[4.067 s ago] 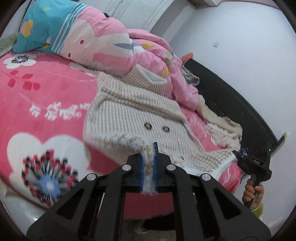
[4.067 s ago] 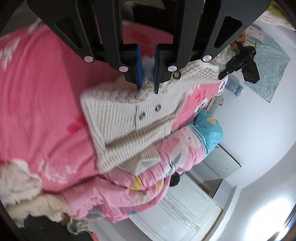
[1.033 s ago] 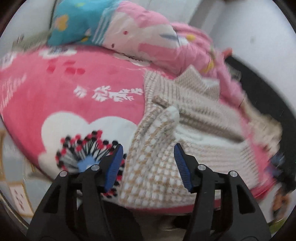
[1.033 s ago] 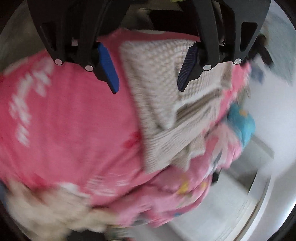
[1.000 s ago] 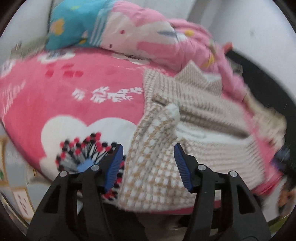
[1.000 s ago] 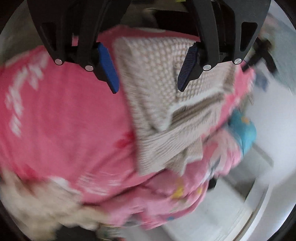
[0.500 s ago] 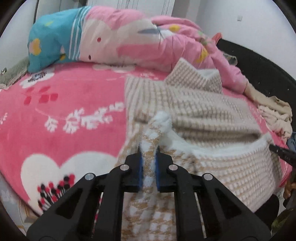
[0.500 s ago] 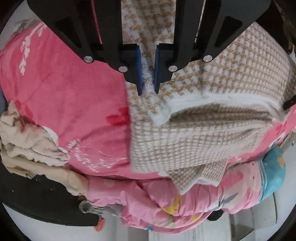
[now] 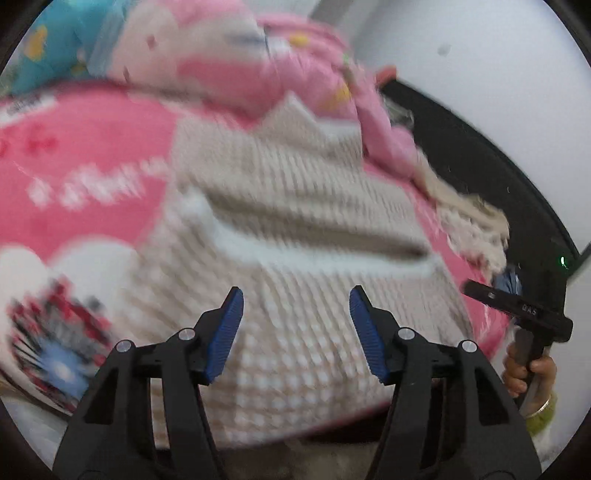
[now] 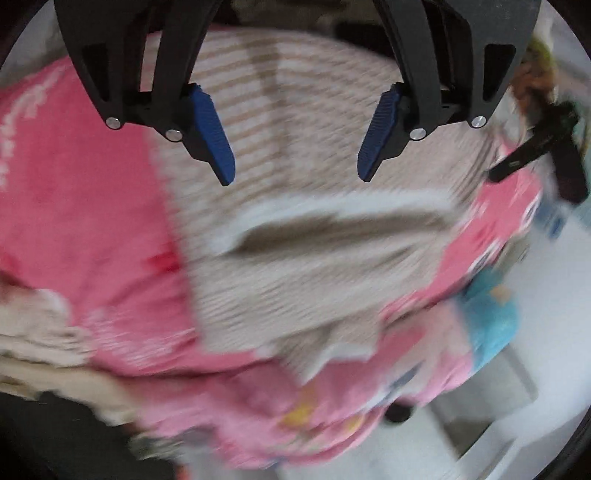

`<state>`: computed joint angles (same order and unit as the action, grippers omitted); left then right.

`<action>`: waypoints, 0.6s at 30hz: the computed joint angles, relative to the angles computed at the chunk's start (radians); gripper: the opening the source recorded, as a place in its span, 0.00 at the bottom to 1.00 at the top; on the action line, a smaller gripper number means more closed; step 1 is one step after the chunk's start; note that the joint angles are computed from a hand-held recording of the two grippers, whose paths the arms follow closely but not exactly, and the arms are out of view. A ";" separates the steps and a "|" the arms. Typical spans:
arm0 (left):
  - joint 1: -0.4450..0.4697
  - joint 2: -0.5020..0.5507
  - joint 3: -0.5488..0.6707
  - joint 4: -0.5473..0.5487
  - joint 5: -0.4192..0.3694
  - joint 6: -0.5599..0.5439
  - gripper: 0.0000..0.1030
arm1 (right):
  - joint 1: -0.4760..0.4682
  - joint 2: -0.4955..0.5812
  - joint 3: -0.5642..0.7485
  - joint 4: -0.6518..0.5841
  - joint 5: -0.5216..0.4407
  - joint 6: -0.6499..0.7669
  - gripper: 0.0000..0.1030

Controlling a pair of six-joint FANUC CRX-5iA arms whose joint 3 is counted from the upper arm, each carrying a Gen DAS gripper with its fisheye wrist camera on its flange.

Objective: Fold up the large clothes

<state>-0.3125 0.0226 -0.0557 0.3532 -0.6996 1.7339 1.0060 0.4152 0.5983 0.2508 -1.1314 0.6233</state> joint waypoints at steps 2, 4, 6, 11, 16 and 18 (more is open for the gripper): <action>-0.028 0.059 0.088 -0.143 -0.101 0.138 0.44 | 0.001 0.064 0.073 -0.030 -0.065 0.034 0.66; -0.046 0.081 0.115 -0.218 -0.122 0.204 0.37 | 0.002 0.119 0.123 -0.039 -0.120 0.052 0.57; -0.075 0.090 0.147 -0.318 -0.138 0.267 0.24 | 0.022 0.139 0.124 0.032 -0.143 0.047 0.32; -0.118 0.078 0.187 -0.405 -0.150 0.271 0.03 | 0.065 0.092 0.052 0.173 -0.117 -0.010 0.05; -0.142 0.022 0.212 -0.487 -0.097 0.303 0.03 | 0.105 0.039 -0.015 0.337 -0.082 -0.115 0.05; -0.150 0.023 0.235 -0.526 -0.084 0.301 0.03 | 0.113 0.041 -0.023 0.390 -0.082 -0.132 0.05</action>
